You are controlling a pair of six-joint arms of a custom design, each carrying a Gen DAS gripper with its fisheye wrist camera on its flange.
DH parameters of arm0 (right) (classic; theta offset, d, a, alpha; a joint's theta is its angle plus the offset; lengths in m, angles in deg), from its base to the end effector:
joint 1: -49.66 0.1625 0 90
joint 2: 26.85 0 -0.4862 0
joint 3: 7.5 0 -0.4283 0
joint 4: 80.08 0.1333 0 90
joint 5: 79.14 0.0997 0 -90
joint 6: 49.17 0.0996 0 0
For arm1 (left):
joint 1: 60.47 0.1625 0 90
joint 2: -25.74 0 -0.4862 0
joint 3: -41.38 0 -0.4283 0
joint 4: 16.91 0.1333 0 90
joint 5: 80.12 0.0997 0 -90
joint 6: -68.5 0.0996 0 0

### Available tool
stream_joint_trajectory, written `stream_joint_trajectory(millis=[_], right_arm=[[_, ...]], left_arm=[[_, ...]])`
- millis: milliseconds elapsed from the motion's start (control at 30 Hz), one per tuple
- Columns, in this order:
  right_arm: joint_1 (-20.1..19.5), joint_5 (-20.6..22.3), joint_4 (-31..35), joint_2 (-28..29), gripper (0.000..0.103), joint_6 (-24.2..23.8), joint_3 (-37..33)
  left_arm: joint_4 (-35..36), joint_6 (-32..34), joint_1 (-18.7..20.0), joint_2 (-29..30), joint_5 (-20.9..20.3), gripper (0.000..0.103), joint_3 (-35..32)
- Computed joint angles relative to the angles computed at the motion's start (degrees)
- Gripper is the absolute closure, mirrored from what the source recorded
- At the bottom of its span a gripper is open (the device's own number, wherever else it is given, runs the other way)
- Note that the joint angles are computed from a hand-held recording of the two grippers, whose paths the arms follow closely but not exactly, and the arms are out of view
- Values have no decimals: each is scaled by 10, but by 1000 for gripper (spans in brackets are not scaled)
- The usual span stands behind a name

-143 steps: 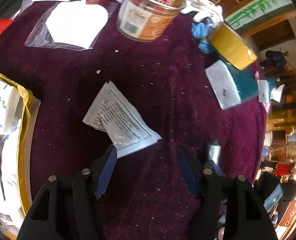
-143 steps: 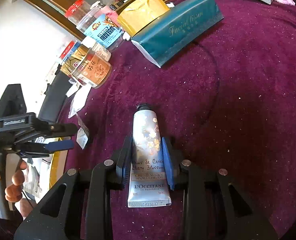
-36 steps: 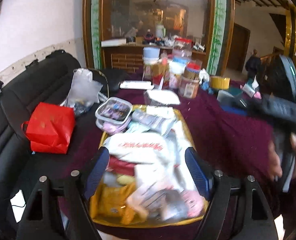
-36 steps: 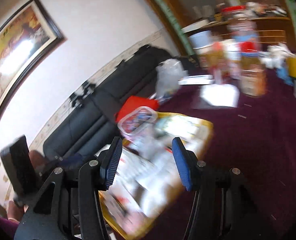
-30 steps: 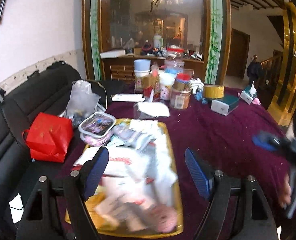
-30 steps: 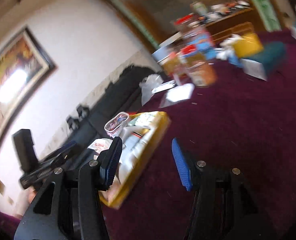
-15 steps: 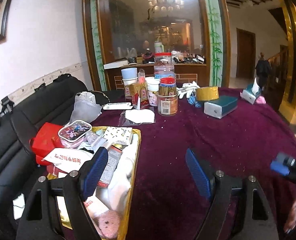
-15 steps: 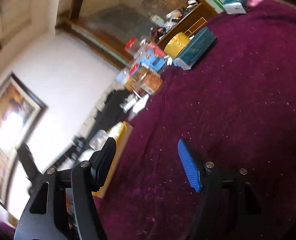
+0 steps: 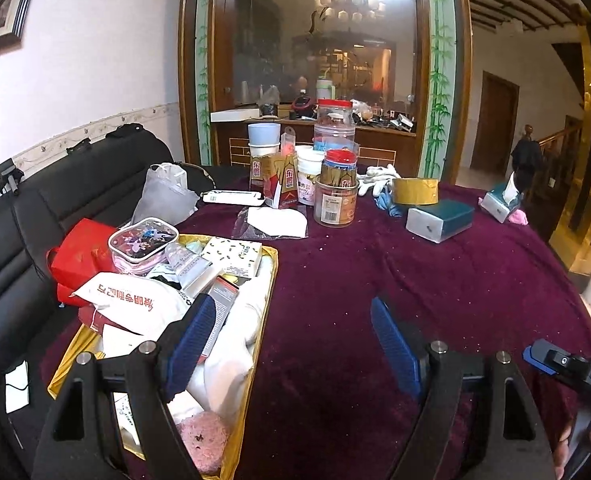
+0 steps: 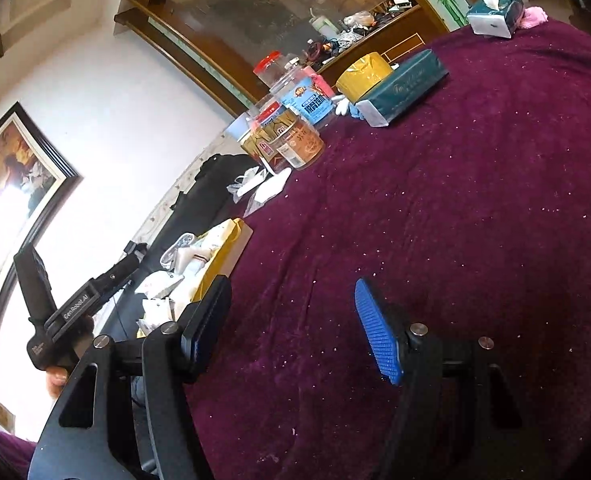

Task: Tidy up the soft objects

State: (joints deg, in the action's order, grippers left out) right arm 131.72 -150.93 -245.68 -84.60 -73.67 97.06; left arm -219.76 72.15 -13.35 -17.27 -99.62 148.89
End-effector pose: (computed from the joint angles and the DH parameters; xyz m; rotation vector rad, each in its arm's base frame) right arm 0.0682 -0.7017 0.2265 -0.5288 2.8162 -0.8337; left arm -0.2629 -0.6170 0.1600 0.1966 1.9827 -1.2536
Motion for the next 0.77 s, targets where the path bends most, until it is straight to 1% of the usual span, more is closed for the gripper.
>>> stream_joint_trajectory(millis=[367, 500, 567, 600, 700, 767], right_arm=[[1, -12, -7, 0, 38, 4, 2], [3, -18, -9, 1, 38, 2, 3], [4, -21, -7, 1, 38, 3, 2], [4, -22, -6, 2, 38, 4, 1], [4, -26, -8, 3, 38, 7, 0], [4, -27, -8, 3, 38, 9, 0]], left_arm=[[-1, -6, -3, -2, -1, 23, 5], [-66, 60, -6, 16, 5, 23, -6], [-104, 107, -9, 28, 9, 23, -15], [-111, 117, -10, 31, 11, 23, -18], [-111, 124, -10, 35, 12, 23, -21], [-87, 103, -8, 31, 8, 23, -20]])
